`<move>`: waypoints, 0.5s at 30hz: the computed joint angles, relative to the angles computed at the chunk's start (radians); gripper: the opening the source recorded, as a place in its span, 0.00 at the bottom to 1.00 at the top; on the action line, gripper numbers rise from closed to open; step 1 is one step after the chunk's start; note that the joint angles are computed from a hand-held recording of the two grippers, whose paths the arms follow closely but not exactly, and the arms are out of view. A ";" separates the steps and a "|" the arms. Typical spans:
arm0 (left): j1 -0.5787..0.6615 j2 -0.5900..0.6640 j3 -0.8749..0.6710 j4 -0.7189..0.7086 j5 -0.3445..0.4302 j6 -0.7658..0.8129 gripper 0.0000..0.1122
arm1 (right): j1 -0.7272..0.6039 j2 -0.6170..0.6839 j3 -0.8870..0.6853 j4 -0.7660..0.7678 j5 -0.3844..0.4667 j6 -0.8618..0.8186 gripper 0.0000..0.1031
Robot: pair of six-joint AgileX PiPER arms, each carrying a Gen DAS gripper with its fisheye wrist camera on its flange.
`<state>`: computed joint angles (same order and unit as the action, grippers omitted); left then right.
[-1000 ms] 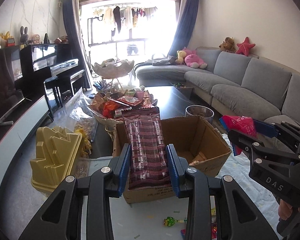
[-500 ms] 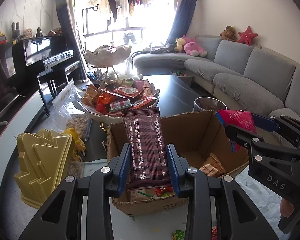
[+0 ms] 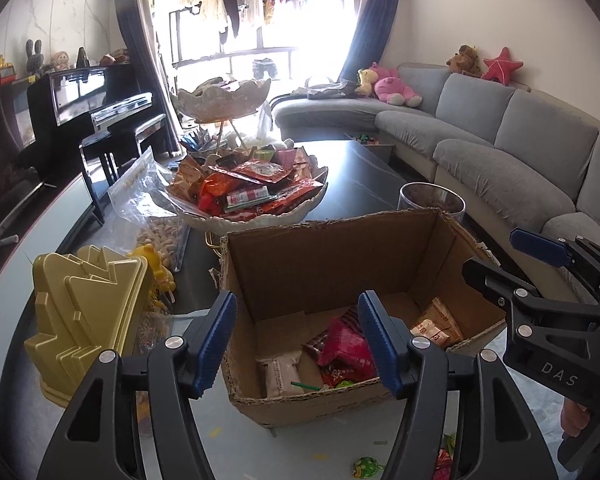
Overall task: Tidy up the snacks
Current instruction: 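Move both open tools back from the box to the remaining snacks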
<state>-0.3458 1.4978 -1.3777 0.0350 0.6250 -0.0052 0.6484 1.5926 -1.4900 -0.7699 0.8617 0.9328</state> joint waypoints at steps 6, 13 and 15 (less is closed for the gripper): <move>-0.020 -0.082 0.061 0.035 -0.001 -0.025 0.58 | 0.059 -0.055 0.053 -0.046 0.034 0.057 0.65; -0.066 -0.200 0.149 0.118 -0.001 -0.088 0.59 | 0.149 -0.121 0.119 -0.107 0.101 0.142 0.65; -0.082 -0.229 0.166 0.141 0.007 -0.109 0.59 | 0.177 -0.138 0.129 -0.120 0.127 0.162 0.65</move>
<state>-0.4280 1.2689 -1.2116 0.1758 0.6316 -0.1144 0.8255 1.4549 -1.3607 -0.8902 0.9883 1.0949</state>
